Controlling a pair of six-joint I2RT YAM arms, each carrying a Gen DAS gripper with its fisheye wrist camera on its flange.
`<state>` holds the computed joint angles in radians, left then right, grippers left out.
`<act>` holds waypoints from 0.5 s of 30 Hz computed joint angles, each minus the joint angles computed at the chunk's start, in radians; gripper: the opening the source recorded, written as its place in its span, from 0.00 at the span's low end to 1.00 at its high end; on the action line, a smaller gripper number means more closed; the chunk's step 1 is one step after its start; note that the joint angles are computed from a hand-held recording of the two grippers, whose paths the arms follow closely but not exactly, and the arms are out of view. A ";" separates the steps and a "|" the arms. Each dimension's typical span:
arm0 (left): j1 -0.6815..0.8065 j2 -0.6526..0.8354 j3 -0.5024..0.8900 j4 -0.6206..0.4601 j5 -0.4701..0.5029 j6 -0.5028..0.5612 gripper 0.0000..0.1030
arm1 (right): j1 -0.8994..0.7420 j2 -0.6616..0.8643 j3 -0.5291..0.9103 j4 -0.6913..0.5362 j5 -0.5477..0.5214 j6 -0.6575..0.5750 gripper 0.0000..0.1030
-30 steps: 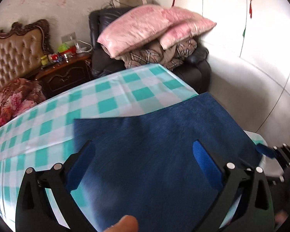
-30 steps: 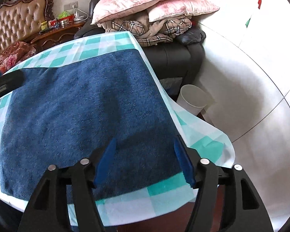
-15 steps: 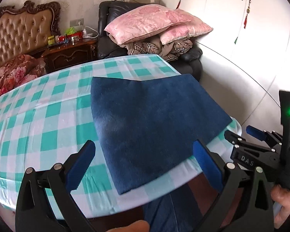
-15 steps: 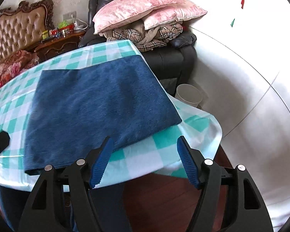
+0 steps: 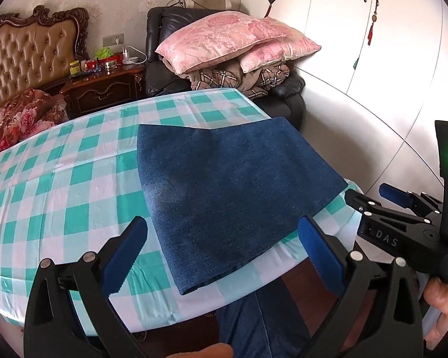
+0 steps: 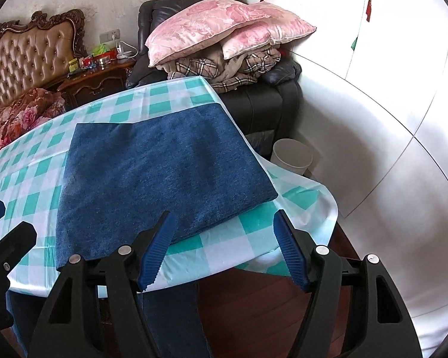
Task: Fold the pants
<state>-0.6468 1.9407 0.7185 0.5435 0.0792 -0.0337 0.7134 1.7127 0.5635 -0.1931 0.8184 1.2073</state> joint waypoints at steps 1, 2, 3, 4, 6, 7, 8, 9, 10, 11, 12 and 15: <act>0.000 0.000 0.001 -0.001 0.000 -0.002 0.98 | 0.001 -0.001 0.000 -0.002 0.001 0.001 0.64; -0.001 0.000 0.001 -0.003 -0.003 -0.004 0.98 | 0.001 -0.002 0.000 -0.002 0.000 -0.001 0.64; -0.001 0.001 0.003 -0.004 -0.003 -0.003 0.98 | 0.001 -0.004 -0.001 -0.001 -0.001 -0.002 0.64; -0.002 0.002 0.006 -0.007 -0.004 -0.003 0.98 | 0.002 -0.006 -0.002 -0.002 -0.001 -0.001 0.64; -0.001 0.002 0.007 -0.009 -0.003 -0.003 0.98 | -0.003 -0.006 -0.002 0.006 -0.004 -0.013 0.64; -0.001 0.001 0.007 -0.011 -0.003 -0.003 0.98 | -0.004 -0.012 -0.005 0.008 -0.005 -0.015 0.64; 0.001 0.002 0.009 -0.012 -0.002 -0.002 0.98 | -0.004 -0.011 -0.005 0.010 -0.005 -0.017 0.64; 0.002 0.003 0.008 -0.011 0.000 -0.001 0.98 | -0.005 -0.014 -0.007 0.012 -0.005 -0.019 0.64; 0.003 0.004 0.009 -0.011 0.001 0.000 0.98 | -0.008 -0.008 -0.006 0.020 -0.006 -0.023 0.64; 0.002 0.004 0.009 -0.012 0.001 0.000 0.98 | -0.009 -0.009 -0.006 0.020 -0.007 -0.023 0.64; 0.001 0.005 0.011 -0.013 0.000 0.000 0.98 | -0.009 -0.010 -0.008 0.024 -0.008 -0.026 0.64; 0.001 0.006 0.012 -0.013 0.001 0.000 0.98 | -0.011 -0.005 -0.005 0.025 -0.009 -0.029 0.64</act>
<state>-0.6457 1.9463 0.7301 0.5303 0.0798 -0.0342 0.7021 1.7077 0.5587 -0.1686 0.8095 1.1783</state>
